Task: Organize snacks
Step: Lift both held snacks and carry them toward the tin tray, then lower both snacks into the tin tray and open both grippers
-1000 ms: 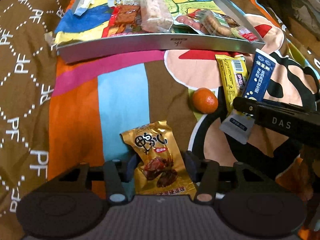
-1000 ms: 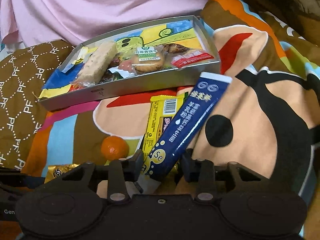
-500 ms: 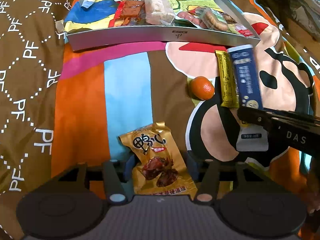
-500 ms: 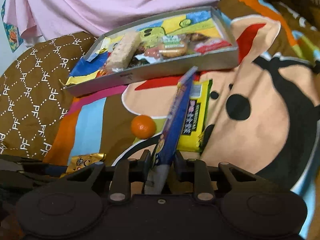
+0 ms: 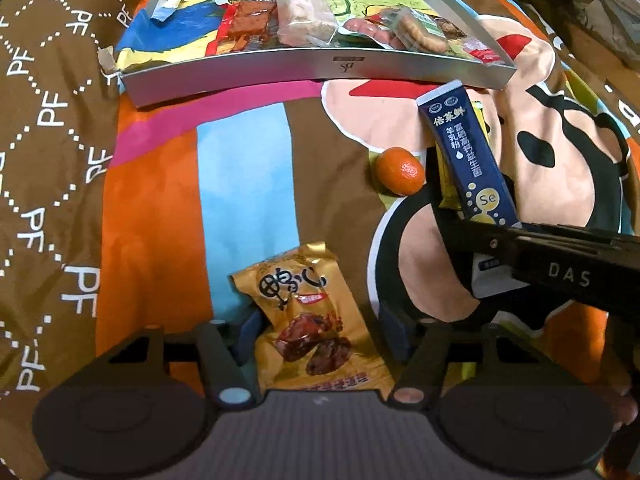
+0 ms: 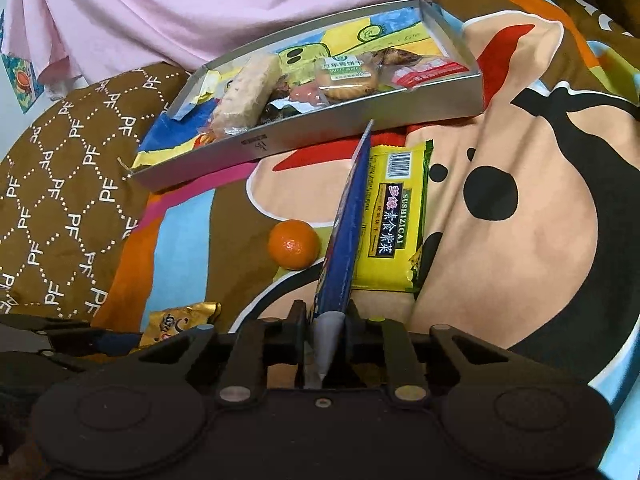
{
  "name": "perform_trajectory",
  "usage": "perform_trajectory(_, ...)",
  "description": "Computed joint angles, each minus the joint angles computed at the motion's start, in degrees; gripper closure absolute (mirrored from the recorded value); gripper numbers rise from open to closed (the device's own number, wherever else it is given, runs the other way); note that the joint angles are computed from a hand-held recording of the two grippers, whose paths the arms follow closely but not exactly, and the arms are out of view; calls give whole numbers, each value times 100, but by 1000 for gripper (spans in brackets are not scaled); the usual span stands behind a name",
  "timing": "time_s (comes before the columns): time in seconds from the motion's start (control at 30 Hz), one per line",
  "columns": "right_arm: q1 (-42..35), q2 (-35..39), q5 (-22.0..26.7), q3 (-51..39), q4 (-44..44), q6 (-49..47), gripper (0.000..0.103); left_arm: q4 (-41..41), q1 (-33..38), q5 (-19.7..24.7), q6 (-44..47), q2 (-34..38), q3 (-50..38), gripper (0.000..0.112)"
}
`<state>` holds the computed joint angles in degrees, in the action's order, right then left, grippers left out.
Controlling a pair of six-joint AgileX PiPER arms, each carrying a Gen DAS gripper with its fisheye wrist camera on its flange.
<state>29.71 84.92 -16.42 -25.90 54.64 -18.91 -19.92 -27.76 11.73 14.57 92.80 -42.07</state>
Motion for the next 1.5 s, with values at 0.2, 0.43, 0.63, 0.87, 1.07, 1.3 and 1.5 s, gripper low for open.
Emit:
perform_trajectory(0.2, 267, -99, -184, 9, 868, -830, 87, -342, 104, 170, 400, -160, 56, 67)
perform_trajectory(0.43, 1006, -253, -977, -54, 2593, -2729, 89, 332, -16, 205, -361, -482, 262, 79)
perform_trajectory(0.63, 1261, -320, -1291, 10, 2614, -2807, 89, 1181, -185, 222, -1284, -746, 420, 83)
perform_trajectory(0.87, 1341, -443, -1344, 58, 2618, -2903, 89, 2696, -535, 203, -2939, -1005, 616, 84)
perform_trajectory(1.07, 1654, -505, -1762, 96, 2589, -2931, 89, 3292, -656, 120, -3727, -1202, 733, 84)
perform_trajectory(1.3, 1694, -621, -2115, 90, 2196, -2638, 89, 4407, -503, 20, -5065, -1488, 545, 84)
perform_trajectory(1.5, 829, -446, -1847, -429, 849, -1818, 88, 5431, -220, 82, -5955, -1271, -296, 83)
